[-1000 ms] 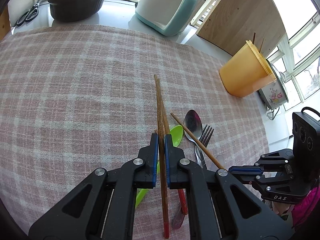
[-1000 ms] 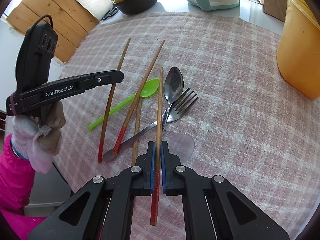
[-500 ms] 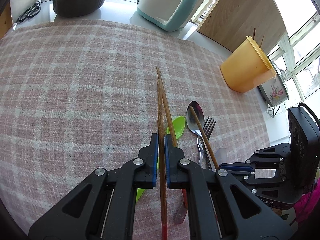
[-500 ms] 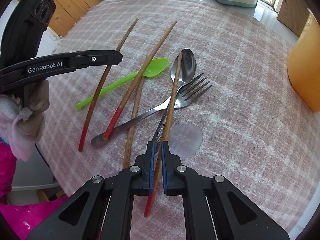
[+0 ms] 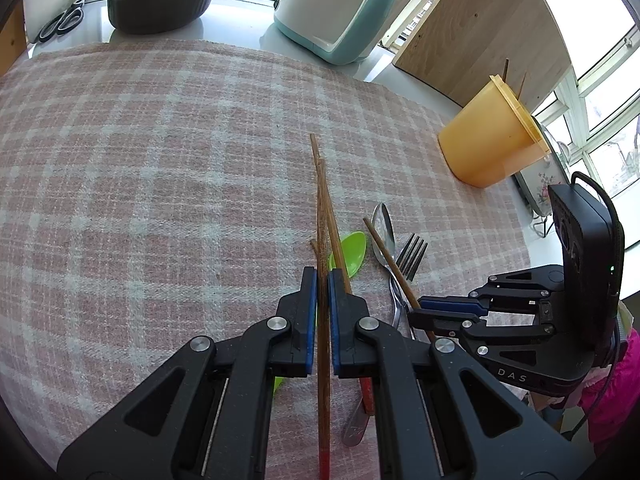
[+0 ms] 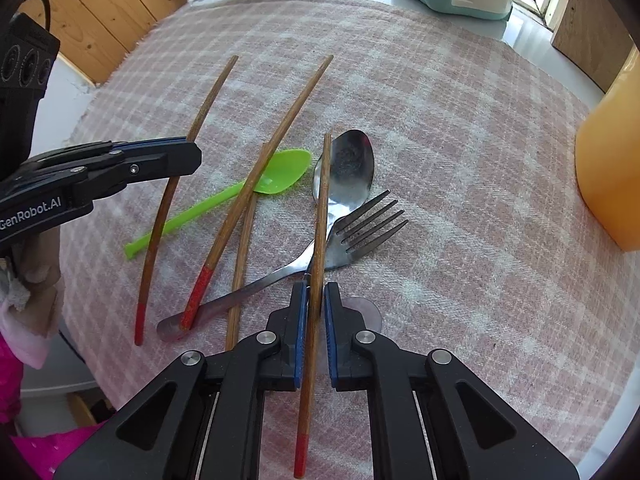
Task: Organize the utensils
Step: 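Lift both held chopsticks out of the pile toward the yellow container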
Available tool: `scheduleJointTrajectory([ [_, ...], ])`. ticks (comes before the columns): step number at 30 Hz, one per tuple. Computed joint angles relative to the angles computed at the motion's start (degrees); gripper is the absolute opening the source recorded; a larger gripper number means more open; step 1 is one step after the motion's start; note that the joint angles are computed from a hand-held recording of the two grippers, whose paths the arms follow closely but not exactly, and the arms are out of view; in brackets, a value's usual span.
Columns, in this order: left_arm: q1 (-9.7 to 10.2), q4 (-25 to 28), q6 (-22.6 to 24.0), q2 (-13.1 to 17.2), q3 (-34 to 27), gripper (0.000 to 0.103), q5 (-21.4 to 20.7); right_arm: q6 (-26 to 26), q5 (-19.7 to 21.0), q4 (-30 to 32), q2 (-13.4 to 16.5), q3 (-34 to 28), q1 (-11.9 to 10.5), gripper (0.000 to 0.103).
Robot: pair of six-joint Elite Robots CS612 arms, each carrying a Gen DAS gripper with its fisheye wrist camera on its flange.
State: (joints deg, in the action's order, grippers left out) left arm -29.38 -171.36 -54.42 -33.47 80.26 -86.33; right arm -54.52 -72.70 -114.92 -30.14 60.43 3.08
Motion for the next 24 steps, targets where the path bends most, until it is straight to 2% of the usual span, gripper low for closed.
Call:
scheduleJointTrajectory([
  [6, -0.05, -0.3, -0.1, -0.1, 0.1, 0.004, 0.0, 0.1, 1.8, 0.7, -0.3, 0.1, -1.1, 0.005],
  [12, -0.46, -1.6, 0.2, -0.9, 0.8, 0.004, 0.7, -0.7, 6.2, 1.9, -1.7, 0.8, -2.8, 0.005],
  [20, -1.37, -3.3, 2.1, -2.2, 0.7, 0.003, 3.0, -0.8, 12.1, -0.2, -3.8, 2.6, -5.5, 0.005],
  [24, -1.83, -3.6, 3.5, -2.5, -0.3, 0.003, 4.1, 0.4, 14.5, -2.9, -4.7, 3.5, -6.1, 0.005],
])
